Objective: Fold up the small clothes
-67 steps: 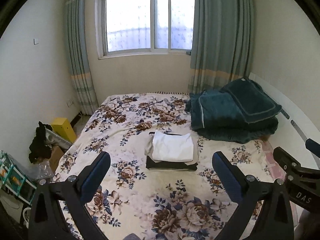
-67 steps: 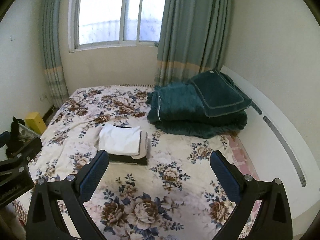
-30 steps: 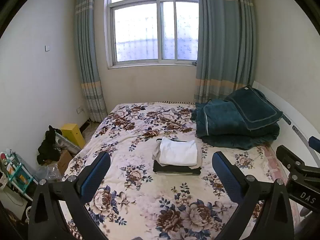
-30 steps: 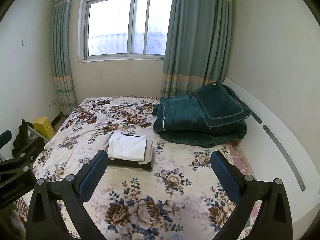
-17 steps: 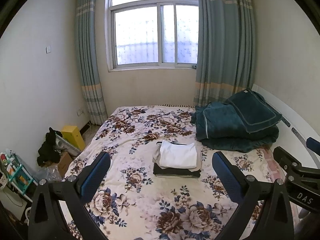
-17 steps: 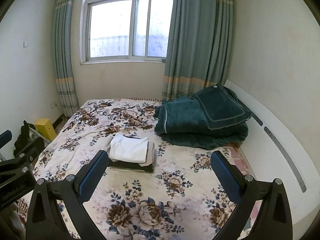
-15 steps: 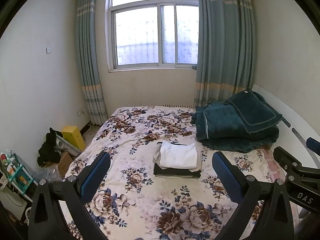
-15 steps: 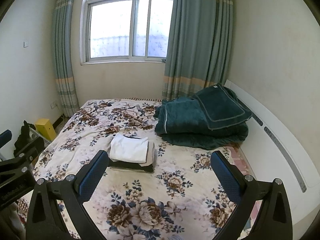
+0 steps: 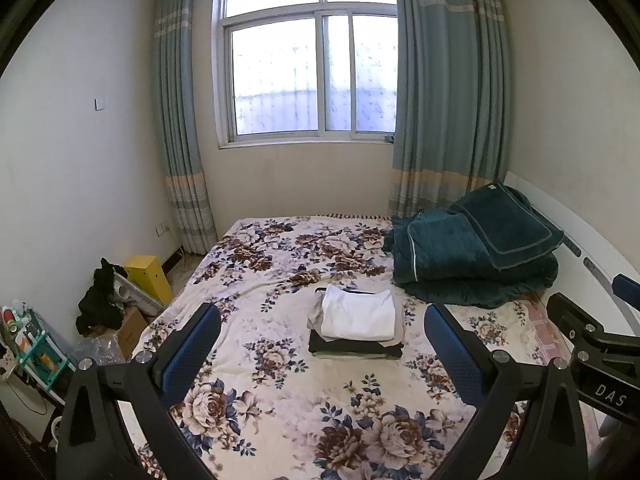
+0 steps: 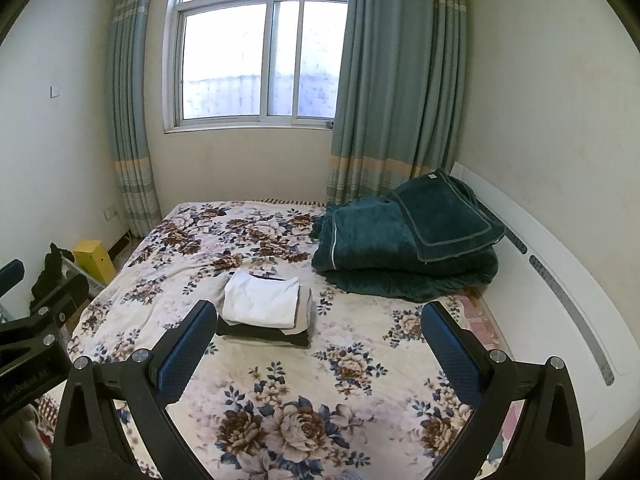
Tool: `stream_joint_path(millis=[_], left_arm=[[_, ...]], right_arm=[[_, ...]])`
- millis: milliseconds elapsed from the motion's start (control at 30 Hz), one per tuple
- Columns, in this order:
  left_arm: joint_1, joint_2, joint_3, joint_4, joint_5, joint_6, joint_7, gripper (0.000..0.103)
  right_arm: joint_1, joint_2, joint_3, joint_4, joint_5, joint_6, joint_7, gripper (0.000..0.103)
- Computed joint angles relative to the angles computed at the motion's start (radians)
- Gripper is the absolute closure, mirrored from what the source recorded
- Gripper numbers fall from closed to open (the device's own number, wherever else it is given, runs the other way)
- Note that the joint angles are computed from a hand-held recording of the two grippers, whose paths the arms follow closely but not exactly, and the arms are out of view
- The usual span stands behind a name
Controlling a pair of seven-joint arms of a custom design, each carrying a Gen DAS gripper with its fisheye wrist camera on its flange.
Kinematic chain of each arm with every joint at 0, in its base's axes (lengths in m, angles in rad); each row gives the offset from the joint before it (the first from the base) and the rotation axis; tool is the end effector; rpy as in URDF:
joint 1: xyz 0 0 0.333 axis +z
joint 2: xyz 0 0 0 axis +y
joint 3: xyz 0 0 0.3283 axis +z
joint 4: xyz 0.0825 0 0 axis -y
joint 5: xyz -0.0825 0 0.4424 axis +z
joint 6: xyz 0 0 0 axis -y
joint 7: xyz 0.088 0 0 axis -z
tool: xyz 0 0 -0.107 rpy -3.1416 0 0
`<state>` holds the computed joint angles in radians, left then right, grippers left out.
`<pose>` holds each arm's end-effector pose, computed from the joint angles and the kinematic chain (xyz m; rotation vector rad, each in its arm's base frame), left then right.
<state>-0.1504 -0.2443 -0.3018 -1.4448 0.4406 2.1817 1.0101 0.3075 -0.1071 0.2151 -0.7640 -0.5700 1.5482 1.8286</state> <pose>0.4638 -0.2497 0.9195 -1.5682 1.5453 -0.9430 0.3490 0.1523 1.0809 -1.6383 1.6661 -1.0727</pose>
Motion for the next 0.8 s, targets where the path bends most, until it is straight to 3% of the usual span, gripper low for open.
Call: stream_joint_path(millis=[800], left_arm=[[0.008, 0.005, -0.012, 0.018, 0.037, -0.001, -0.022, 0.000]], right_arm=[[-0.003, 0.002, 0.010, 0.004, -0.009, 0.003, 0.007, 0.000]])
